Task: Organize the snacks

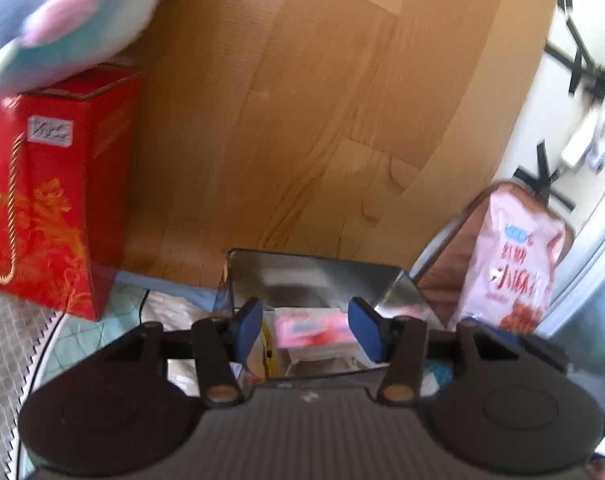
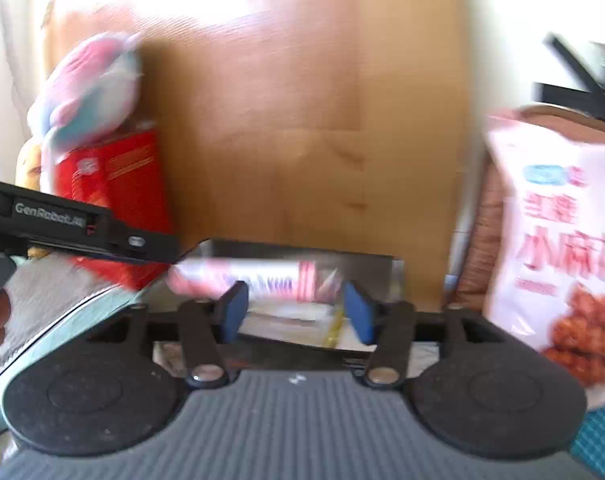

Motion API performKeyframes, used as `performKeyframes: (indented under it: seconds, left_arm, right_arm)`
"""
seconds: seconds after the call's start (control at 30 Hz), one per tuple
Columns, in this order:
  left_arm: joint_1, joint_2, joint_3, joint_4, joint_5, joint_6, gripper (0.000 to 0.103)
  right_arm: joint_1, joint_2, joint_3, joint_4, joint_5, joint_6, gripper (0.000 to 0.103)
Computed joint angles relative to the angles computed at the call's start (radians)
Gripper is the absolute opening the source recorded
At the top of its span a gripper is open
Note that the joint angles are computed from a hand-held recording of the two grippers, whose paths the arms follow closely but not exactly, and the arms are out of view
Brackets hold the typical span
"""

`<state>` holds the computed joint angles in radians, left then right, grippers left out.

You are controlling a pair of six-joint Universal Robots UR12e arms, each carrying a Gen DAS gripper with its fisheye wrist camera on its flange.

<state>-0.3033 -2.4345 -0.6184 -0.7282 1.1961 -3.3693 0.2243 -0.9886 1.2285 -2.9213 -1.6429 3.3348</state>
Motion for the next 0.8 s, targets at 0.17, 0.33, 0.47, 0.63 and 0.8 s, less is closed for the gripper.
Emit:
performKeyframes:
  seconds: [0.17,0.33,0.47,0.63,0.8]
  left_arm:
    - [0.024,0.096,-0.179,0.024,0.032,0.016,0.068]
    - [0.050,0.123,-0.238,-0.031,-0.011,-0.054,0.073]
    - [0.053,0.113,-0.230,-0.058,-0.007,-0.039,0.075]
    - [0.052,0.085,-0.198,-0.110,-0.047,-0.033,0.065]
    - [0.042,0.088,-0.209,-0.151,-0.069,-0.009,0.047]
  right_arm:
    - [-0.021,-0.024,0.029,0.135,0.299,-0.031,0.059]
    - [0.010,0.045,-0.099,0.348,0.384,-0.193,0.077]
    - [0.031,0.103,-0.205,0.448,0.365,-0.257,0.077]
    - [0.046,0.148,-0.286,0.541,0.316,-0.286,0.064]
    - [0.034,0.130,-0.250,0.528,0.324,-0.241,0.049]
